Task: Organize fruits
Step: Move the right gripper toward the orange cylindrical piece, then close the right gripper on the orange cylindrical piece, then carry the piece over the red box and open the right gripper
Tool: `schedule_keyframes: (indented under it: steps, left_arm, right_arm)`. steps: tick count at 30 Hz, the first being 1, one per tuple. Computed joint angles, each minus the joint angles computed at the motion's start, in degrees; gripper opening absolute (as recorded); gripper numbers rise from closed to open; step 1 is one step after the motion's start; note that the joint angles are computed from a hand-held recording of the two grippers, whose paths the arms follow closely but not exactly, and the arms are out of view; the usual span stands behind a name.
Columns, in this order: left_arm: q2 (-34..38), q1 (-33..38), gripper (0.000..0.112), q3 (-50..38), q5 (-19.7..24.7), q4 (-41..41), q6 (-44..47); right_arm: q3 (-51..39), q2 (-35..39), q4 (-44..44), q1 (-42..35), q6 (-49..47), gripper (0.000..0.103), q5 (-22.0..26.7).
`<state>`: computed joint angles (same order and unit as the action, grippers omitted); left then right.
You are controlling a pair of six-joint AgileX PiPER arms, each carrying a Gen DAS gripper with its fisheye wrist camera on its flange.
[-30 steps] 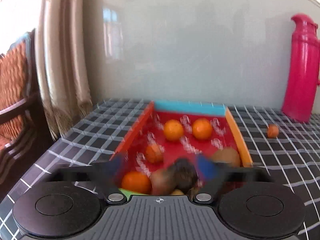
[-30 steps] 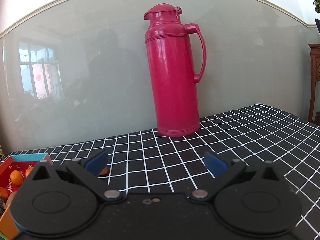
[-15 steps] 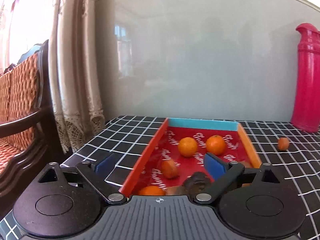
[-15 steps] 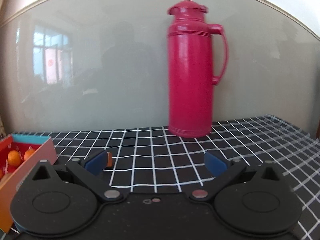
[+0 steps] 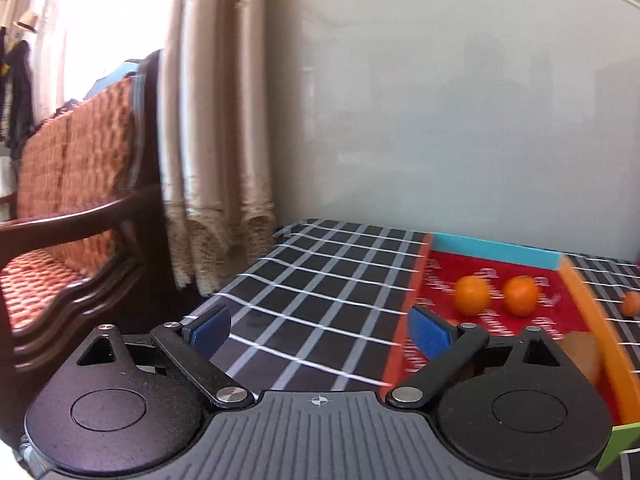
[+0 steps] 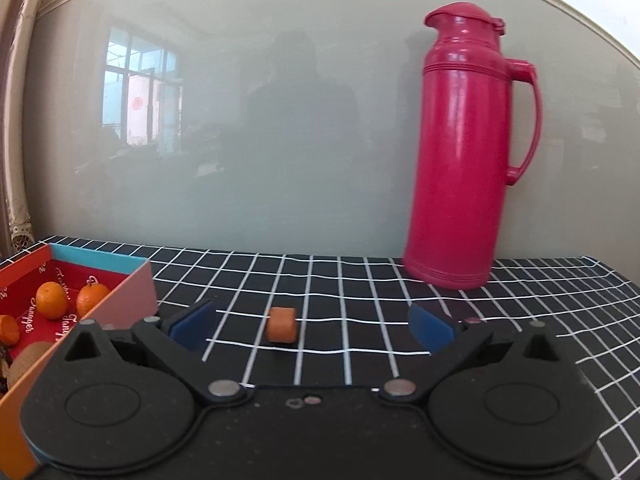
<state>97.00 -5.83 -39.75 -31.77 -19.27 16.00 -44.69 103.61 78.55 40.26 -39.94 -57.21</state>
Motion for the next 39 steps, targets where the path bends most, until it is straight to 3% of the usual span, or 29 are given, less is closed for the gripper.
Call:
schedule_keyframes:
  steps: [5,6,10,16,20,23,26,33,39]
  left_arm:
    - [1.9,4.9,0.094,-2.1,0.9,-1.1,0.4]
    - [2.1,5.6,0.094,-2.4,1.0,-2.1,1.0]
    - [3.8,7.6,0.094,-4.0,0.0,-8.5,6.3]
    - [7.3,10.8,0.094,-9.8,3.2,-16.4,11.3]
    - [8.6,10.6,0.094,-11.9,3.3,-21.7,15.1]
    - [8.7,10.7,0.094,-12.2,4.1,-20.4,14.3]
    - [8.5,10.5,0.094,-12.1,5.0,-19.0,14.2]
    - [7.5,10.9,0.094,-11.5,6.8,-16.3,12.8]
    - [5.2,10.9,0.094,-8.8,6.9,-11.7,9.0]
  right_arm:
    - [-5.0,3.2,0.8,-2.7,-3.6,0.099,3.5]
    - [-6.0,3.6,1.4,-3.4,-4.5,0.095,4.8]
    - [-9.9,4.9,3.6,-7.3,-7.7,0.063,11.5]
    - [-15.4,7.9,8.6,-10.1,-13.9,0.045,15.8]
    - [-17.9,9.3,11.2,-11.5,-17.8,0.043,17.0]
    - [-19.8,10.2,13.9,-13.1,-20.6,0.039,19.0]
    - [-21.1,10.7,16.1,-14.5,-22.5,0.02,21.1]
    - [-18.4,7.9,13.7,-12.0,-20.5,0.02,19.7]
    - [-14.5,2.7,8.2,-2.9,-15.4,0.02,15.3]
